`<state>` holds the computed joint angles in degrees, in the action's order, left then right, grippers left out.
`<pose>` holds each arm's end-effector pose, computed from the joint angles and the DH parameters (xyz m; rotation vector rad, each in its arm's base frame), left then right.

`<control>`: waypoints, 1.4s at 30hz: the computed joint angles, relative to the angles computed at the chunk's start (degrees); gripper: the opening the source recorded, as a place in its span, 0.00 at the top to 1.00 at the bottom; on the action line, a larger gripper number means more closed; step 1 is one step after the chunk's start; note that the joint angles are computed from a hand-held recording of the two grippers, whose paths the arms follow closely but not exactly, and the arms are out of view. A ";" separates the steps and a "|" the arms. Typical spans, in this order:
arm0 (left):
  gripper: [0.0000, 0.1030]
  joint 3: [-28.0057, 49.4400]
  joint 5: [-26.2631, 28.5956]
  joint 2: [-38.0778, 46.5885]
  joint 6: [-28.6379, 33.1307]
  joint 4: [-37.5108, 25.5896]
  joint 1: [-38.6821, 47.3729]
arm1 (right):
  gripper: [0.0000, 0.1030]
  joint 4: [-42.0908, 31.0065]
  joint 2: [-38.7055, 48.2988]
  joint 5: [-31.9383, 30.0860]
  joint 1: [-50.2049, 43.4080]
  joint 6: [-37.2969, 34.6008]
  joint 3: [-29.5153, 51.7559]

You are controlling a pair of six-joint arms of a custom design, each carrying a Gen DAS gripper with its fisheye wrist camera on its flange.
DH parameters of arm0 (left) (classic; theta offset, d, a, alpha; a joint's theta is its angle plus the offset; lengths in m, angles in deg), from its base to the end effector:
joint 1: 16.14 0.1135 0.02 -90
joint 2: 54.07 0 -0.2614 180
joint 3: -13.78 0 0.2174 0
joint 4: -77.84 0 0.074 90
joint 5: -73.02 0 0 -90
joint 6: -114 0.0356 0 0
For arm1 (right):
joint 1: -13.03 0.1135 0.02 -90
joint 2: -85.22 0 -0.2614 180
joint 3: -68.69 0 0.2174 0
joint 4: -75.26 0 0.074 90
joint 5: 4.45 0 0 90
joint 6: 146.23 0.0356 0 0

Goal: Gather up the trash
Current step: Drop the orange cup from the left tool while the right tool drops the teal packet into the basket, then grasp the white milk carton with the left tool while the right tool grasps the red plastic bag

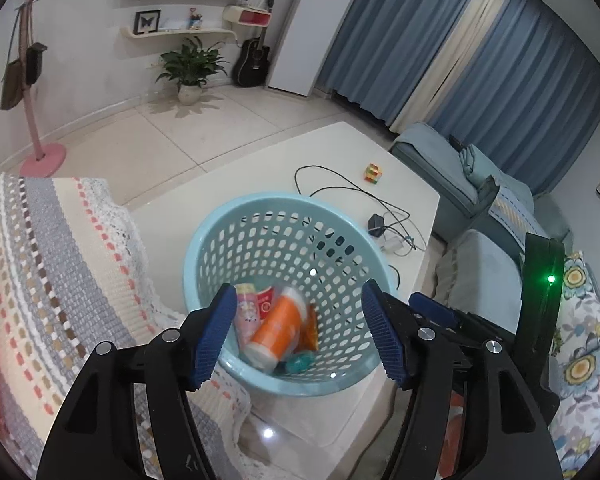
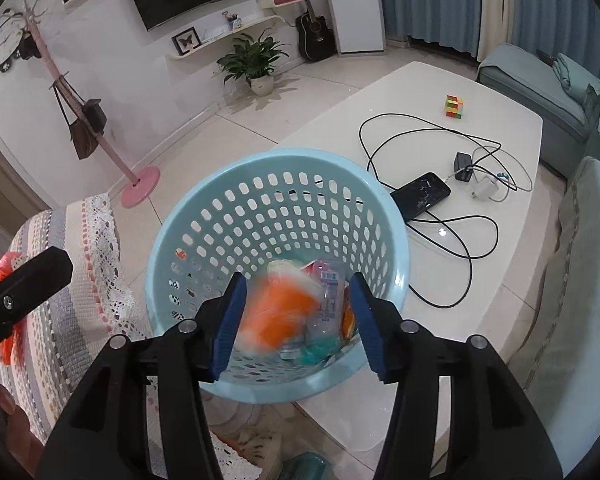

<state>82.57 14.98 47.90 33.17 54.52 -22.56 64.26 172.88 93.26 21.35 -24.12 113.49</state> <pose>0.3096 -0.0538 0.1633 0.5446 2.4126 -0.6877 0.2314 0.0290 0.1386 0.5696 2.4372 0.1239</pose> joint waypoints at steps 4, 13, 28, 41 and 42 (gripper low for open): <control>0.39 -2.24 0.51 -3.49 0.81 -0.91 1.46 | 0.52 -1.74 -3.91 0.48 1.57 0.85 -1.14; 0.39 -9.47 4.69 -19.24 3.76 -6.43 9.07 | 0.51 -10.76 -15.60 5.70 11.39 4.22 0.75; 0.31 -0.07 21.63 -26.74 28.14 -34.21 50.43 | 0.31 -20.04 -8.96 22.60 41.86 8.14 20.82; 0.18 21.55 16.04 -0.67 19.56 -30.78 65.35 | 0.17 -19.23 15.63 17.16 45.77 -0.42 45.70; 0.18 23.81 14.79 2.24 17.72 -30.50 64.74 | 0.17 -19.51 18.51 16.10 45.22 -1.13 48.47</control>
<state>106.38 29.77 50.14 50.89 24.03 42.18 44.75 191.39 109.36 66.57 -25.25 161.96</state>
